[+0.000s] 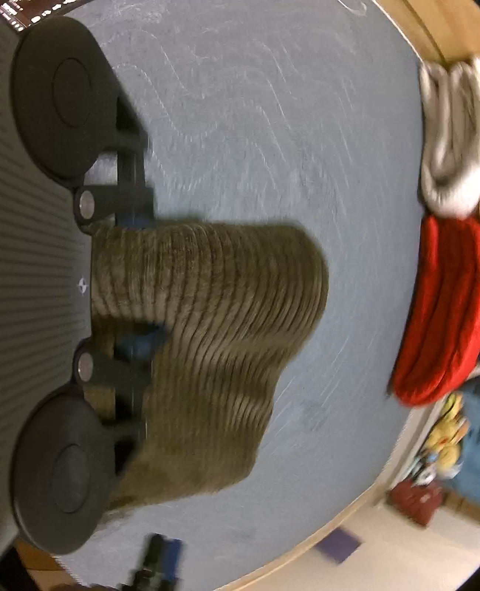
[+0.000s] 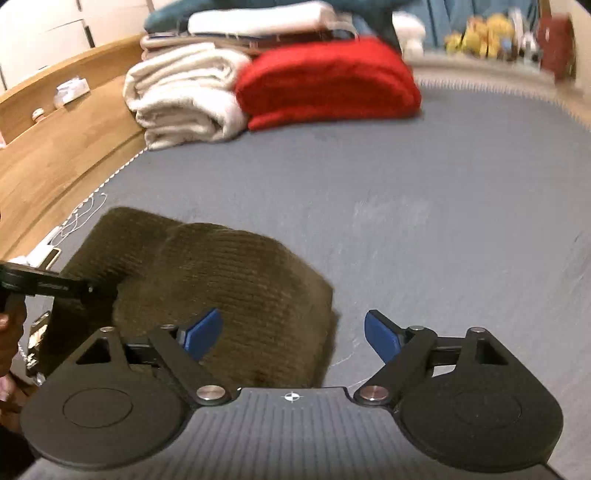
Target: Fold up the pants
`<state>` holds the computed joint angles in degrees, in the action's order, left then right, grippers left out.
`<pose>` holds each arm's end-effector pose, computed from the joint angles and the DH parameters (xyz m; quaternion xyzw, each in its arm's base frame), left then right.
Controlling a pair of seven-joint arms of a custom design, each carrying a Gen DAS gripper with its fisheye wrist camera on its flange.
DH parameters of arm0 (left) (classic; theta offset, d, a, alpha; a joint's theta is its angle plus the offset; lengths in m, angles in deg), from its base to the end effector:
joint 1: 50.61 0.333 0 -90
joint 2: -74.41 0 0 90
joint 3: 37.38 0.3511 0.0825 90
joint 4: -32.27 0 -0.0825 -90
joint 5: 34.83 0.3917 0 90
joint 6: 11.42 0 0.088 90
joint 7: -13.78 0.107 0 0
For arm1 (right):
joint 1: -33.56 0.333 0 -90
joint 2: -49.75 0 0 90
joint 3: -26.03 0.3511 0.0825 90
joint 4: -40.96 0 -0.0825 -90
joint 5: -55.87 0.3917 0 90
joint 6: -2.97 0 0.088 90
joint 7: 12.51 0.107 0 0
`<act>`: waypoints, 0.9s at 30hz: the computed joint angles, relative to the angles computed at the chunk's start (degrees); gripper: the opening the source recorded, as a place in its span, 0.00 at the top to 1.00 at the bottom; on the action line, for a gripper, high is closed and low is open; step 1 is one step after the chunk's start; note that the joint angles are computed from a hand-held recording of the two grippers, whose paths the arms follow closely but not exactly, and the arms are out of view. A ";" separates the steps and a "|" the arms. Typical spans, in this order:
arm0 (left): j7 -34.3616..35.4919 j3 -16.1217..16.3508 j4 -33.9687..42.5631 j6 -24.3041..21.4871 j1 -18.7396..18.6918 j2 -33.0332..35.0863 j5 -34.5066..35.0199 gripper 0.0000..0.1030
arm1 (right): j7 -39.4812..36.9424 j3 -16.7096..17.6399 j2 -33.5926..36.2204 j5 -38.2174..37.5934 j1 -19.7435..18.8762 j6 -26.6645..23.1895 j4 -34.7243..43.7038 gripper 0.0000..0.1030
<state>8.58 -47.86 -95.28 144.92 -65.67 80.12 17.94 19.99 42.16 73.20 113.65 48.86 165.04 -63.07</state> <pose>0.5034 -0.2720 0.3925 -0.8025 0.5106 -0.2424 0.1912 0.6256 0.3052 0.3973 -0.8087 0.4234 -0.0384 0.4065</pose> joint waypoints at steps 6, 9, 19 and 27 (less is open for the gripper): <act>1.01 1.48 -2.55 9.18 2.65 2.16 -4.80 0.09 | 9.63 -2.11 4.67 -5.63 1.37 -7.61 4.19 0.09; 7.79 0.97 -4.25 17.50 5.77 5.50 -13.00 0.09 | 16.03 -3.11 7.02 -8.47 1.54 -11.68 6.25 0.09; 16.26 7.20 0.99 20.88 -1.82 12.75 -21.68 0.31 | 16.71 0.26 9.59 -3.27 -2.48 -17.51 9.26 0.66; 18.44 16.62 13.04 26.80 -12.48 21.37 -22.09 0.47 | 2.20 -0.16 3.40 8.61 -4.66 -8.77 4.95 0.73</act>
